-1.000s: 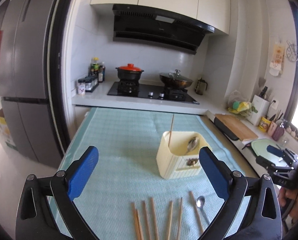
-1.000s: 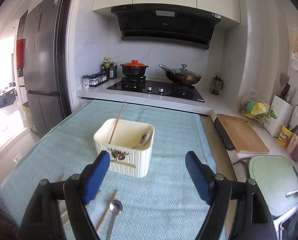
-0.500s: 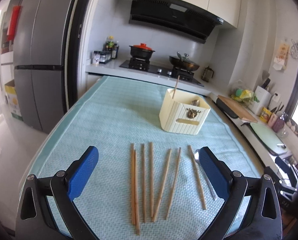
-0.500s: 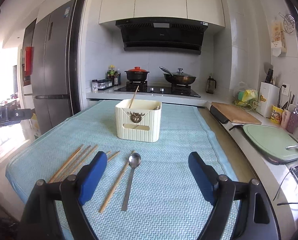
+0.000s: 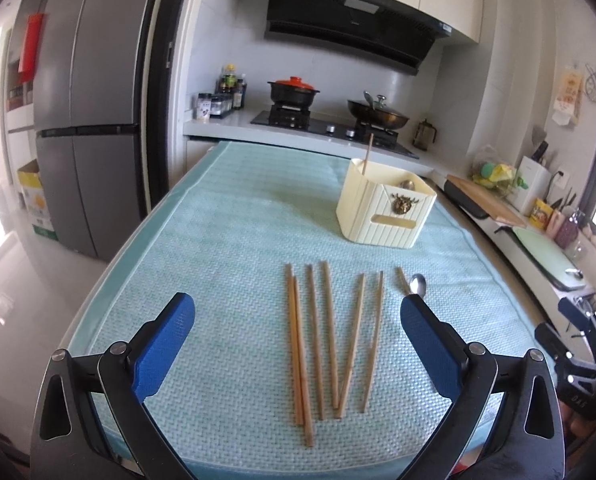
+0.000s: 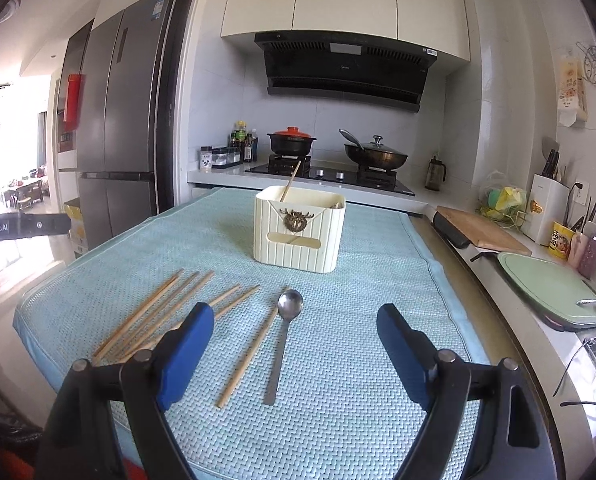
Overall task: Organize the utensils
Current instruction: 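Move both grippers back toward the remaining chopsticks and small spoon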
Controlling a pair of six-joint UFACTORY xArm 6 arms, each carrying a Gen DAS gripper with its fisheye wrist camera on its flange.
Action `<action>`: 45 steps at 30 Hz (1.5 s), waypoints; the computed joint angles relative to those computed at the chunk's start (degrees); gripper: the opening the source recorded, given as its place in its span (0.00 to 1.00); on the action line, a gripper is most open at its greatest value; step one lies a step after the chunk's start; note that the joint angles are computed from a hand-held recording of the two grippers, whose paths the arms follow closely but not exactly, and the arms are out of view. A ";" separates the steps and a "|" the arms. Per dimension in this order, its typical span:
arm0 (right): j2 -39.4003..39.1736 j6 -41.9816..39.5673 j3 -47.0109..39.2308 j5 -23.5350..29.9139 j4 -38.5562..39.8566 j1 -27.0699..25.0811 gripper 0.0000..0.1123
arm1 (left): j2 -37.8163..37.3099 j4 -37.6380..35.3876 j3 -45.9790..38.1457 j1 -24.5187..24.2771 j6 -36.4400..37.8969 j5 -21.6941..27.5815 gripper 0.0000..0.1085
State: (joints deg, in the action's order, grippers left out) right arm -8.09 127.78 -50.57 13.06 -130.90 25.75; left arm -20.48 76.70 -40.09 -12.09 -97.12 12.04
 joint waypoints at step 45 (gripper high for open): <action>11.65 -18.97 -4.93 -4.54 22.80 -5.38 0.76 | 24.24 -23.77 -11.75 3.89 30.77 1.34 0.94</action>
